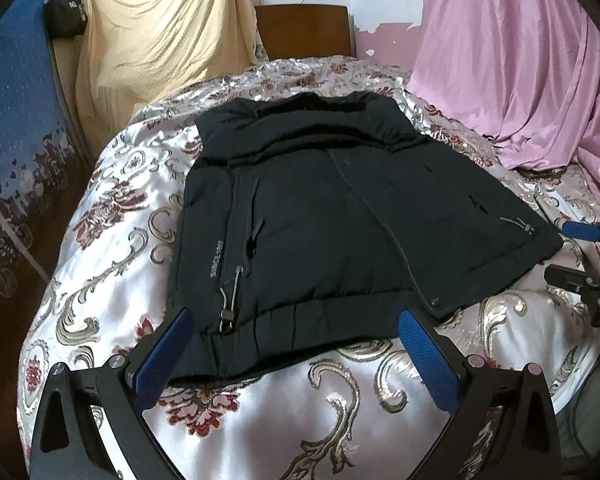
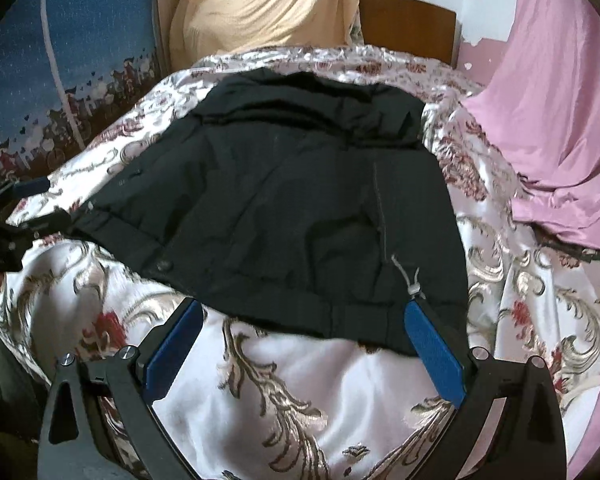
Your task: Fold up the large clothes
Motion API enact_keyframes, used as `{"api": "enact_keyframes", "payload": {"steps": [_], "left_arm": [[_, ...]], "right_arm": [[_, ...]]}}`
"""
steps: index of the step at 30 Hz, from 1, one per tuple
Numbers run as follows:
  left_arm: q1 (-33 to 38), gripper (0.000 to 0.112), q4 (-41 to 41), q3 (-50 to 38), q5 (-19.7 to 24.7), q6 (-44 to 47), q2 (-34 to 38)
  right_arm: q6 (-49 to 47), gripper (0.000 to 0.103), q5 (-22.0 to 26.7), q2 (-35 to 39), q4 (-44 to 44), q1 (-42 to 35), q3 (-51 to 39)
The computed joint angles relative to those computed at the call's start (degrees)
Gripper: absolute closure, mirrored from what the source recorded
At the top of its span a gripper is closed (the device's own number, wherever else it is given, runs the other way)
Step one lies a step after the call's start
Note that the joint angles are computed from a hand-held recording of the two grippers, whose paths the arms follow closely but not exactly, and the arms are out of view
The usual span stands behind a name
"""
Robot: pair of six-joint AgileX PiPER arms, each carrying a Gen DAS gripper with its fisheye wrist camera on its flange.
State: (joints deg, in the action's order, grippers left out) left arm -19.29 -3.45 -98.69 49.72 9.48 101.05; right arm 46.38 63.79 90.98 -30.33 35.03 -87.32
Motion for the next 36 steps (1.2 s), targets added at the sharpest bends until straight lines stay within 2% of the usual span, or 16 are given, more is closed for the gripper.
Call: {"api": "enact_keyframes", "payload": {"steps": [8,12,17,25,32,36], "left_arm": [[4.56,0.009,-5.95,8.02,-2.04,10.97,-2.62],[3.77,0.009,0.50,8.27,-1.82,9.92,-1.33],[3.95,0.009,1.79,2.12,2.87,10.41,3.24],[0.28,0.009,9.78,-9.13,9.42,11.09,11.24],[-0.46,0.009,11.03,-12.52,9.99,14.05,14.27],[-0.96,0.009,14.28,-8.08,4.23,9.80,12.22]], "right_arm": [[-1.75,0.004,-0.03,0.59,1.64,-0.34,3.22],[-2.78,0.004,-0.42,0.84,2.95,-1.31,3.71],[-2.19,0.004,-2.74,0.46,4.50,-2.44,5.37],[-3.81,0.003,-4.80,0.75,6.10,-4.14,6.03],[-8.53,0.002,-2.43,1.76,7.33,-6.20,3.60],[-10.45,0.002,-0.83,1.69,7.11,-7.32,3.22]]}}
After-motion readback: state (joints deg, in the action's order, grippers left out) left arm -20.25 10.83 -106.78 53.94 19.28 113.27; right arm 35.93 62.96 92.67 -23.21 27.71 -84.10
